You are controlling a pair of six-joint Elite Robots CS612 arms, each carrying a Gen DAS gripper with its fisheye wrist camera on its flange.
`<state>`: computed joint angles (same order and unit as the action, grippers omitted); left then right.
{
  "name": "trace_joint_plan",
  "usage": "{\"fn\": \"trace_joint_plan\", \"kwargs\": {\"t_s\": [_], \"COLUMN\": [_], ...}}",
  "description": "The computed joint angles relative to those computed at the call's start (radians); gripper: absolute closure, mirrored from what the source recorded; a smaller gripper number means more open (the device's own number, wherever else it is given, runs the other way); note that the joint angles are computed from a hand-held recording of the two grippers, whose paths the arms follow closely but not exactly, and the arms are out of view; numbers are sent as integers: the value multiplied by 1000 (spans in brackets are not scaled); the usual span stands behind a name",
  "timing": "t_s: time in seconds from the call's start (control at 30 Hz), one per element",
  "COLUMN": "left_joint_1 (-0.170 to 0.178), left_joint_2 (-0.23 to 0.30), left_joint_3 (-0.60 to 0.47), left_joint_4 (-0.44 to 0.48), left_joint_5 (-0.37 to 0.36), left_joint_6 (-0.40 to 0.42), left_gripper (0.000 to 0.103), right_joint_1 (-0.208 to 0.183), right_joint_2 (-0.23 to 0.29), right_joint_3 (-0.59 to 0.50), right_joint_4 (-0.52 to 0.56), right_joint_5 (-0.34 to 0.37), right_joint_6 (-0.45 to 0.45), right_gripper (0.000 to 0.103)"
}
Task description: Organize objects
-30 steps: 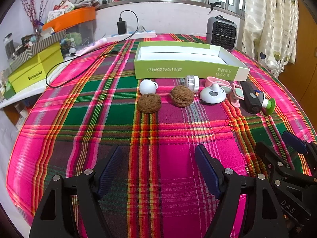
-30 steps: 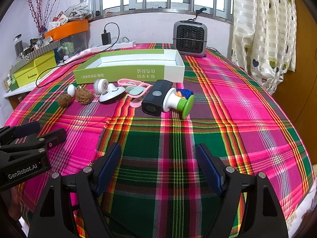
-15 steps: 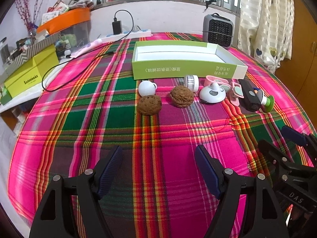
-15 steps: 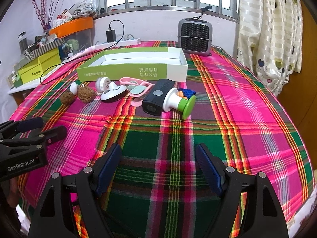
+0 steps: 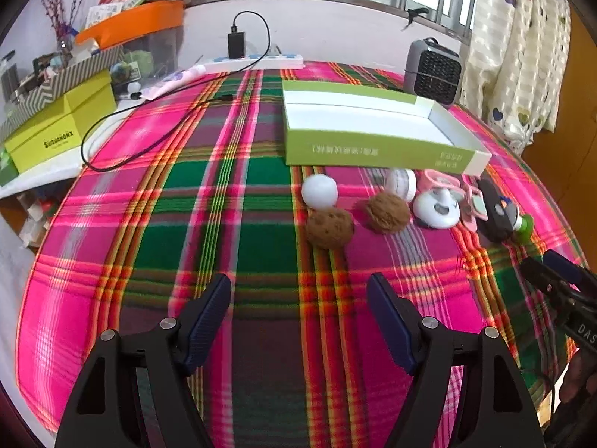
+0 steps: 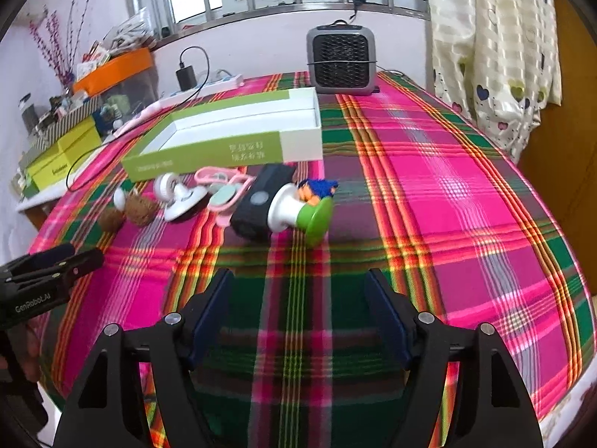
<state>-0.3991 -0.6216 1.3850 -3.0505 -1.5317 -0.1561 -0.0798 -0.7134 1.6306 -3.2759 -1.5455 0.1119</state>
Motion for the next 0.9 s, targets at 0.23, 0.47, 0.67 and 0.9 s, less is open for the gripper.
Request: {"fn": "trace_joint_plan", "kwargs": {"t_s": [0.23, 0.47, 0.67, 0.9], "left_joint_1": [6, 6, 7, 7], "left_joint_2": [18, 27, 32, 35], "left_joint_3": [-42, -68, -77, -88], "left_joint_4": [13, 27, 41, 54], "left_joint_5": [-29, -16, -26, -31], "left_joint_6": [12, 14, 9, 11], "left_gripper": [28, 28, 29, 29], "right_joint_1": [-8, -9, -9, -10], "right_joint_2": [2, 7, 15, 20], "right_joint_3": [-23, -46, -67, -80], "right_joint_4": [28, 46, 66, 77], "right_joint_5": [21, 32, 31, 33], "right_joint_6": [10, 23, 40, 60], "right_gripper": [38, 42, 52, 53]}}
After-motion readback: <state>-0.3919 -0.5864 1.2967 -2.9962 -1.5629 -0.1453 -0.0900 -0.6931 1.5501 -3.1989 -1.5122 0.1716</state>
